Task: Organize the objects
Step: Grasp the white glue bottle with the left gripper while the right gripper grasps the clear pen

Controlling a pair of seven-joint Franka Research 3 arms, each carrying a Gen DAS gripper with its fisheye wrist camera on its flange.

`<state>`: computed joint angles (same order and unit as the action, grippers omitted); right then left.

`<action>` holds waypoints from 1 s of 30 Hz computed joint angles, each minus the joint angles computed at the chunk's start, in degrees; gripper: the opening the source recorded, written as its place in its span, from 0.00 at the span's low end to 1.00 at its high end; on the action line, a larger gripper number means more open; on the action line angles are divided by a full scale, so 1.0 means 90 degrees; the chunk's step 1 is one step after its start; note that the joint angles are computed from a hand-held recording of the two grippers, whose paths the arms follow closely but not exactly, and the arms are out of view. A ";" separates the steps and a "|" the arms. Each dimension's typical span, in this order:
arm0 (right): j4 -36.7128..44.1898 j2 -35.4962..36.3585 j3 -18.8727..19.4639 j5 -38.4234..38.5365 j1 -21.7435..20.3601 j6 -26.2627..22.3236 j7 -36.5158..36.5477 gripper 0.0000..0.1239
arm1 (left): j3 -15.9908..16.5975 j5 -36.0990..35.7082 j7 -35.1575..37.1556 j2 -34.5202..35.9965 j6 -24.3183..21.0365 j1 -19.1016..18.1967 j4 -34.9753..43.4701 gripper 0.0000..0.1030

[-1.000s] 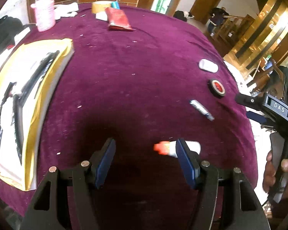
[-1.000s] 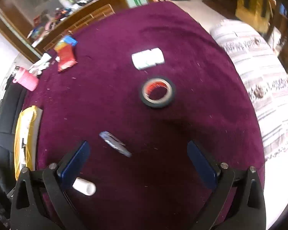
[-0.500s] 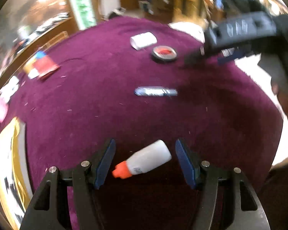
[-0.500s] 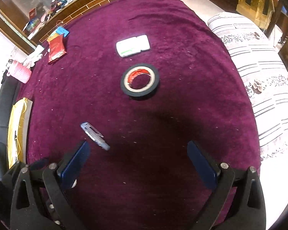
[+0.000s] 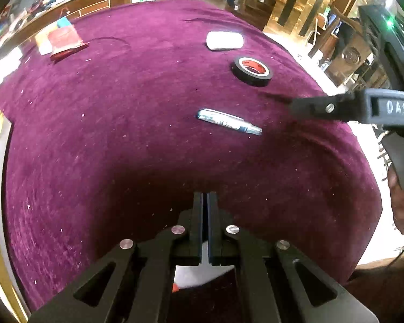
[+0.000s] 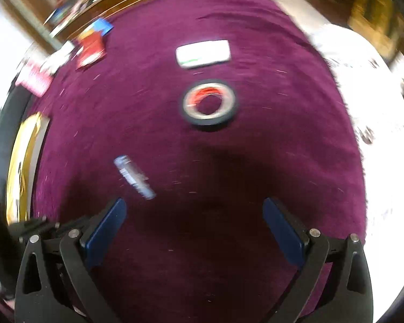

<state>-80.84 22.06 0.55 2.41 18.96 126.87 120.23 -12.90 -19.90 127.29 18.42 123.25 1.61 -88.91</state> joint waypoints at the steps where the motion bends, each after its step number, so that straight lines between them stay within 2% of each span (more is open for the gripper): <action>1: 0.0270 0.0186 0.0066 -0.0004 -0.0004 -0.0117 -0.0277 0.82 | -0.0028 -0.0199 0.0113 -0.0049 -0.0043 0.0095 -0.0059 0.01; 2: 0.0420 0.0291 0.0081 -0.0037 0.0022 -0.0176 -0.0425 0.82 | -0.0034 -0.0317 0.0155 -0.0071 -0.0069 0.0136 -0.0087 0.02; 3: 0.0702 0.0483 0.0095 -0.0126 0.0071 -0.0286 -0.0643 0.82 | -0.0031 -0.0428 0.0185 -0.0094 -0.0074 0.0172 -0.0123 0.07; 6: 0.1311 0.0907 0.0093 -0.0321 0.0238 -0.0412 -0.1158 0.82 | -0.0007 -0.0814 0.0268 -0.0163 -0.0114 0.0297 -0.0241 0.41; 8: 0.1689 0.1173 0.0080 -0.0395 0.0331 -0.0500 -0.1468 0.80 | 0.0007 -0.1034 0.0306 -0.0150 -0.0213 0.0358 -0.0240 0.42; 11: 0.2587 0.1775 0.0048 -0.0451 0.0462 -0.0982 -0.1873 0.70 | 0.0044 -0.1165 0.0259 -0.0194 -0.0427 0.0405 -0.0280 0.42; 13: 0.3100 0.2115 0.0041 -0.0355 0.0470 -0.1325 -0.2043 0.56 | 0.0056 -0.1149 0.0285 -0.0306 -0.0304 0.0346 -0.0432 0.42; 15: 0.3388 0.2306 -0.0100 -0.0545 0.0617 -0.1414 -0.2130 0.52 | 0.0080 -0.1003 0.0271 -0.0410 -0.0014 0.0232 -0.0613 0.42; 17: 0.3658 0.2458 -0.0167 -0.0604 0.0674 -0.1564 -0.2161 0.48 | 0.0093 -0.0722 0.0327 -0.0557 0.0293 0.0089 -0.0830 0.37; 18: 0.3757 0.2506 -0.0181 -0.0599 0.0679 -0.1628 -0.2160 0.44 | 0.0095 -0.0651 0.0374 -0.0588 0.0320 0.0056 -0.0861 0.24; 19: 0.3760 0.2498 -0.0197 -0.0594 0.0682 -0.1652 -0.2140 0.37 | 0.0093 -0.0682 0.0384 -0.0563 0.0150 0.0063 -0.0794 0.19; 20: 0.3739 0.2474 -0.0209 -0.0588 0.0679 -0.1662 -0.2119 0.33 | 0.0110 -0.0686 0.0328 -0.0537 0.0062 0.0062 -0.0733 0.19; 21: 0.3728 0.2452 -0.0224 -0.0583 0.0674 -0.1689 -0.2073 0.23 | 0.0113 -0.0752 0.0363 -0.0542 0.0020 0.0086 -0.0727 0.16; 22: 0.3784 0.2483 -0.0216 -0.0537 0.0648 -0.1721 -0.2013 0.14 | 0.0126 -0.0829 0.0352 -0.0531 -0.0045 0.0116 -0.0691 0.06; 23: 0.3773 0.2465 -0.0196 -0.0461 0.0596 -0.1733 -0.1957 0.12 | 0.0141 -0.0945 0.0319 -0.0514 -0.0109 0.0160 -0.0640 0.00; 30: 0.2796 0.1886 -0.0014 0.0094 0.0270 -0.1247 -0.1686 0.11 | 0.0215 -0.1810 0.0312 -0.0577 -0.0223 0.0490 -0.0515 0.00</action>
<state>-55.67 39.03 0.42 3.26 21.39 115.64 105.05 -10.96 -36.19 130.10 13.23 121.25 6.01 -93.55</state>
